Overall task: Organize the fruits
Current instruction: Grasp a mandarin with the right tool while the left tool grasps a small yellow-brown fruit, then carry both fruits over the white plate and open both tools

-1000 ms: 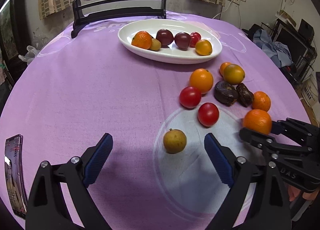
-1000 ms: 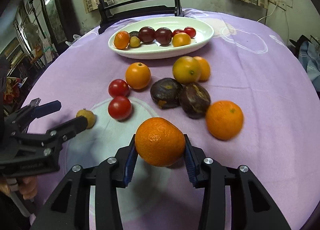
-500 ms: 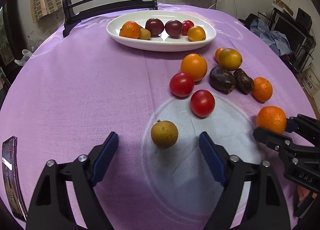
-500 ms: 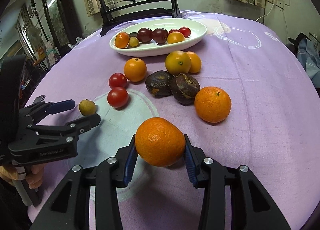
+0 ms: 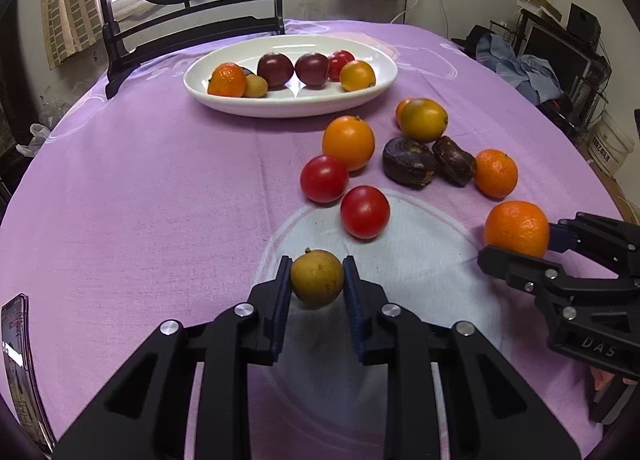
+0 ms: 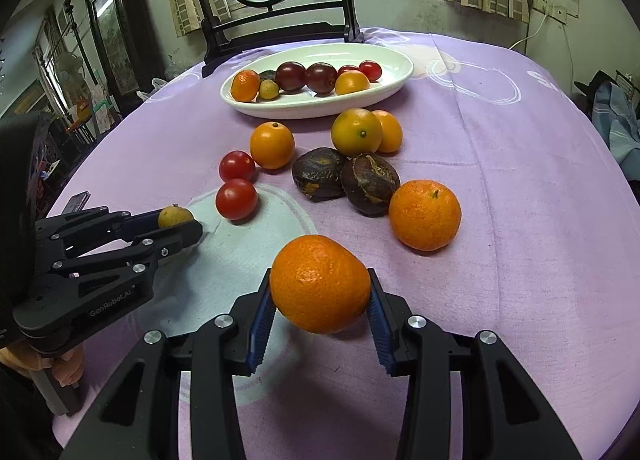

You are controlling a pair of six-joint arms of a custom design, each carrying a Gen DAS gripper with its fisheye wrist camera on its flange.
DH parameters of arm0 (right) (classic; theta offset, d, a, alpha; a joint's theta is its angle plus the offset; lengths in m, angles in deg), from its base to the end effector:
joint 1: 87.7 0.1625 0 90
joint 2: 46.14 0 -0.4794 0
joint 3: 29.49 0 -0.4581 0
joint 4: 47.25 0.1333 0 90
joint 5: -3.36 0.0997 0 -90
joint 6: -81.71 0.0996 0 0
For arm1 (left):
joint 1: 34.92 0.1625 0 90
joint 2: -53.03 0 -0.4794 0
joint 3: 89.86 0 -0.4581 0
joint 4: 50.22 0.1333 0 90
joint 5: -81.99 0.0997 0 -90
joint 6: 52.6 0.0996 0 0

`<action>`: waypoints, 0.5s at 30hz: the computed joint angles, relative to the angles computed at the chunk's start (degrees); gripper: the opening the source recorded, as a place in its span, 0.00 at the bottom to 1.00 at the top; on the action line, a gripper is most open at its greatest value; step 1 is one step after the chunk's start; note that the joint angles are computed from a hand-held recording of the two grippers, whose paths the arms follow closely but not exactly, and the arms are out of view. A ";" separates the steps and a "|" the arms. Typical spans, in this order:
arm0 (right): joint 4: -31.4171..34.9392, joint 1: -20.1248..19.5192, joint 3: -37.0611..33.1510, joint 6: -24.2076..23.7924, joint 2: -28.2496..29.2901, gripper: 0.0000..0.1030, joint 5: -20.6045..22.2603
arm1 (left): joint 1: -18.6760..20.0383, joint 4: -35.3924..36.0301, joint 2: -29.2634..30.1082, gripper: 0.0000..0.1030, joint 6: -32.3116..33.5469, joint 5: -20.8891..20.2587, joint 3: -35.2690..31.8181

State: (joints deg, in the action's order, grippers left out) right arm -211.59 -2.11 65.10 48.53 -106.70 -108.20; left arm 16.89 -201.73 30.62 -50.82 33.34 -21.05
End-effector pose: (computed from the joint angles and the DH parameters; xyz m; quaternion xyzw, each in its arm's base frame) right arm 0.0386 -0.7564 0.3175 0.1667 -0.9093 0.2639 0.2753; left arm -0.3844 -0.8107 -0.0327 0.2734 0.8875 -0.2262 0.2941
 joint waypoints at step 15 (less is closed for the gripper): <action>-2.07 2.73 -1.99 -2.39 -0.39 0.42 3.69 | -1.89 -2.90 -3.03 0.24 3.27 -0.42 -1.52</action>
